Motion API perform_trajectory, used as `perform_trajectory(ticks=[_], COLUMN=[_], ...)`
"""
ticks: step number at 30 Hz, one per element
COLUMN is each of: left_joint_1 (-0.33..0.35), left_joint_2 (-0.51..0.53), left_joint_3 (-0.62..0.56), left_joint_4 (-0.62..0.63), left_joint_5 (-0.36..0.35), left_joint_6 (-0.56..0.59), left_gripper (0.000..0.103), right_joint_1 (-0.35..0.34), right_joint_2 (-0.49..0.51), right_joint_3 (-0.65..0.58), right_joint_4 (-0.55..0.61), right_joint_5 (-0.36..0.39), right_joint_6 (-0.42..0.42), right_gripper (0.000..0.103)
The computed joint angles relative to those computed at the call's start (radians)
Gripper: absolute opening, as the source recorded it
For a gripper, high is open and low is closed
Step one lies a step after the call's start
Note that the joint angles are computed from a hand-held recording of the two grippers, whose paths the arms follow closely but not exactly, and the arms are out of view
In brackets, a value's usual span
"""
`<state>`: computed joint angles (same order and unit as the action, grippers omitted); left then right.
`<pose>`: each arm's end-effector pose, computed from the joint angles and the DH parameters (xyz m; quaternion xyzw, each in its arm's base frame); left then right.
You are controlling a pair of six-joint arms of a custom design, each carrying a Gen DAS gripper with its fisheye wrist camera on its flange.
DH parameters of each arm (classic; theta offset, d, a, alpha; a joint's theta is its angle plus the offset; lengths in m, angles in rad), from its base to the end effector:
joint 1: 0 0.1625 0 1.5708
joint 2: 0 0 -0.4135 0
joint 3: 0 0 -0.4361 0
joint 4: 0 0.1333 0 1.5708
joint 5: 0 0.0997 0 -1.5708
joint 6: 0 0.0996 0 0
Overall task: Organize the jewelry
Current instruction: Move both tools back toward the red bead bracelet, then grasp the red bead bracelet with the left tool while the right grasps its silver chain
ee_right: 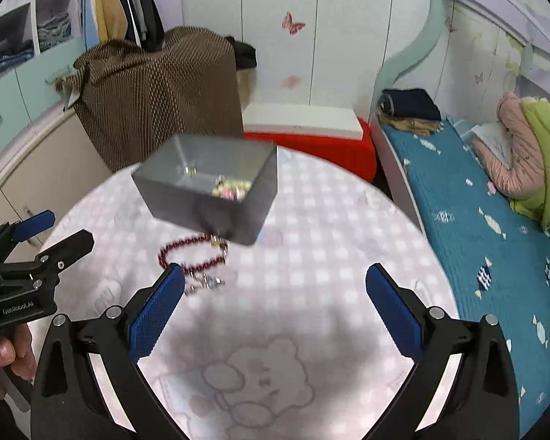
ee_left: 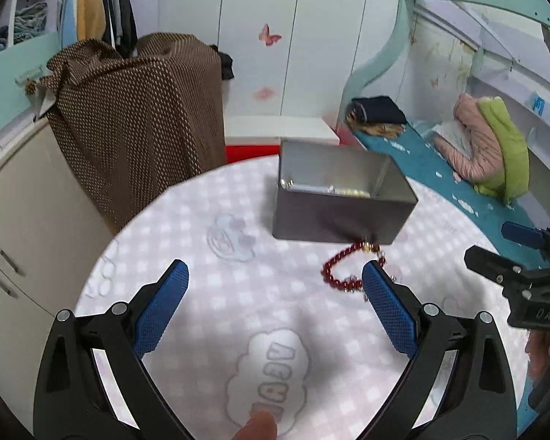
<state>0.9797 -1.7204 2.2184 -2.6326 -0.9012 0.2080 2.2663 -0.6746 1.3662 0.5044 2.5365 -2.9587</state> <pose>-0.0874 -0.4803 0.3503 0.2687 0.8713 -0.3180 0.2598 0.4154 -0.4176 0.0534 0.1369 -0.8637 0.3433 0.3427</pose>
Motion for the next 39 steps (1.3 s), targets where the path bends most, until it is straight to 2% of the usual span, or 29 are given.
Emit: perform_trajectory(ticks=[11,16,18,19,20,22,24,26,27,32,39], left_joint_1=[0.037,0.058,0.068,0.071,0.075,0.072,0.076,0.077,0.079,0.094,0.080], left_joint_2=[0.146,0.235,0.262,0.271,0.281,0.290,0.292,0.289,0.287,0.258,0.180], left_joint_3=[-0.054,-0.097,-0.117,-0.127,-0.136,-0.130,-0.137,-0.145,-0.150,-0.153,-0.121], left_joint_4=[-0.002,-0.012,0.008,0.025,0.047,0.023,0.033,0.055,0.072,0.126,0.104], left_joint_5=[-0.041,-0.026,-0.023,-0.020,-0.018,-0.002,-0.023,-0.041,-0.055,-0.122,-0.126], left_joint_6=[0.052,0.062,0.050,0.045,0.039,0.067,0.080,0.091,0.091,0.092,0.088], left_gripper=[0.095,0.094,0.085,0.072,0.067,0.062,0.049,0.016,0.008,0.007,0.007], right_joint_1=[-0.027,-0.032,-0.035,-0.036,-0.038,-0.042,-0.044,-0.047,-0.048,-0.053,-0.062], right_joint_2=[0.016,0.015,0.014,0.013,0.011,0.008,0.007,0.007,0.008,0.015,0.069], right_joint_3=[0.012,0.013,0.013,0.013,0.015,0.019,0.019,0.018,0.018,0.012,-0.040], right_joint_4=[0.009,0.012,0.013,0.013,0.013,0.011,0.013,0.012,0.011,0.016,0.048], right_joint_5=[-0.044,-0.051,-0.051,-0.051,-0.052,-0.053,-0.054,-0.059,-0.061,-0.085,-0.144], right_joint_6=[0.020,0.021,0.022,0.022,0.022,0.023,0.023,0.026,0.025,0.017,-0.033], right_gripper=[0.095,0.095,0.095,0.095,0.095,0.095,0.095,0.095,0.095,0.095,0.095])
